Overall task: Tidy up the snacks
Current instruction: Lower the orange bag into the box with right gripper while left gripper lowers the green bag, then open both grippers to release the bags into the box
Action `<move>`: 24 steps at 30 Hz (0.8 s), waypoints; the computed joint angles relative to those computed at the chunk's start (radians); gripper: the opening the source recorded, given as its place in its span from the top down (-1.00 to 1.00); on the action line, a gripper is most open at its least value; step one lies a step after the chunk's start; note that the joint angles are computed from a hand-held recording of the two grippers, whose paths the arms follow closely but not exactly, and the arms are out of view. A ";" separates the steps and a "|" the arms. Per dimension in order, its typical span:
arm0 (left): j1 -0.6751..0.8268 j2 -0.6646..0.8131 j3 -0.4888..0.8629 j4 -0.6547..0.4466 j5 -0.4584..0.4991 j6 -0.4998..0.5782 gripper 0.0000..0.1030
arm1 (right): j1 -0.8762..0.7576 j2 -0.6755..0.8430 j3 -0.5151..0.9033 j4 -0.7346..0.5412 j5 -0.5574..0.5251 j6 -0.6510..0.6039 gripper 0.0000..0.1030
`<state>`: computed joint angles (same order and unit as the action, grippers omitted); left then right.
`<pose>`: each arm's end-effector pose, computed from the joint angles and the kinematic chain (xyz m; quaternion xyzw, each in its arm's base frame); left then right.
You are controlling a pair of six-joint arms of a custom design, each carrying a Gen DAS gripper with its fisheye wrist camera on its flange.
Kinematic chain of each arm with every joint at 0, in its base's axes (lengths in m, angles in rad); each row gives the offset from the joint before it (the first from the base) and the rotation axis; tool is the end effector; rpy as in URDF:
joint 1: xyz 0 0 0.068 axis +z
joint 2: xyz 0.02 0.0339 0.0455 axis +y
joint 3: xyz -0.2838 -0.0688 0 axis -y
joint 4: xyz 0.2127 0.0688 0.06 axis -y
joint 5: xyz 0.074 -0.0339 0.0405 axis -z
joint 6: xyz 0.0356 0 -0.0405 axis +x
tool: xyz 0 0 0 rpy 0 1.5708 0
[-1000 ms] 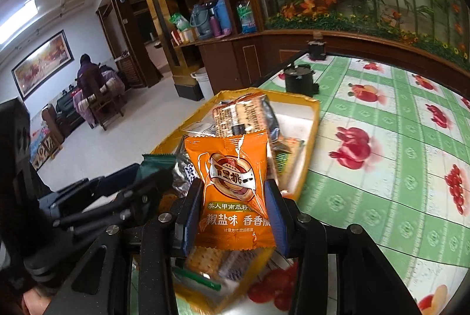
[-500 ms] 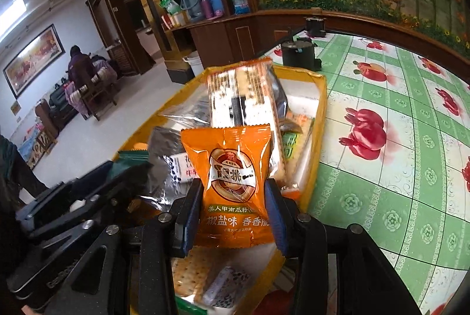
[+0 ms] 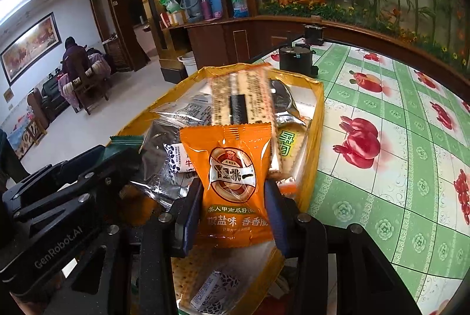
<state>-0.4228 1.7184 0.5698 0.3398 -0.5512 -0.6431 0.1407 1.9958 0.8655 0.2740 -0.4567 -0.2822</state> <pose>0.2590 -0.0961 0.1493 -0.1988 0.8767 0.0358 0.4365 0.3457 0.0648 0.1252 -0.2689 0.8756 0.1875 0.3548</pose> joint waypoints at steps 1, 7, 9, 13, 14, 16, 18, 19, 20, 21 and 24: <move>0.003 -0.001 0.000 -0.002 0.001 0.001 -0.01 | 0.001 -0.001 -0.004 0.006 0.004 -0.004 0.11; -0.001 0.000 0.004 0.000 -0.010 0.019 -0.11 | 0.012 -0.013 -0.035 0.043 0.024 -0.016 0.11; -0.001 0.001 0.005 -0.003 -0.009 0.023 -0.14 | 0.013 -0.016 -0.040 0.047 0.023 -0.019 0.11; -0.004 0.000 0.014 -0.013 -0.008 0.027 -0.22 | 0.015 -0.023 -0.058 0.064 0.024 -0.025 0.10; -0.005 -0.001 0.015 -0.013 -0.006 0.028 -0.25 | 0.015 -0.024 -0.059 0.065 0.024 -0.030 0.10; -0.012 0.001 0.016 -0.014 -0.013 0.027 -0.26 | 0.014 -0.027 -0.065 0.068 0.022 -0.036 0.08; -0.015 -0.001 0.011 -0.009 -0.017 0.029 -0.26 | 0.012 -0.033 -0.072 0.072 0.018 -0.041 0.08; -0.015 -0.001 0.012 -0.009 -0.018 0.029 -0.26 | 0.010 -0.036 -0.075 0.071 0.016 -0.043 0.07; -0.015 -0.002 0.012 -0.010 -0.017 0.031 -0.26 | 0.008 -0.036 -0.074 0.070 0.013 -0.046 0.07; -0.015 -0.004 0.012 -0.012 -0.017 0.032 -0.26 | 0.006 -0.041 -0.079 0.070 0.010 -0.049 0.05; -0.017 -0.014 0.009 -0.015 -0.016 0.036 -0.29 | -0.004 -0.058 -0.095 0.070 -0.005 -0.060 -0.03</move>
<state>-0.4398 1.7047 0.5784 0.3247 -0.5668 -0.6072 0.1364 1.9375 0.7704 0.3444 -0.4619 -0.3421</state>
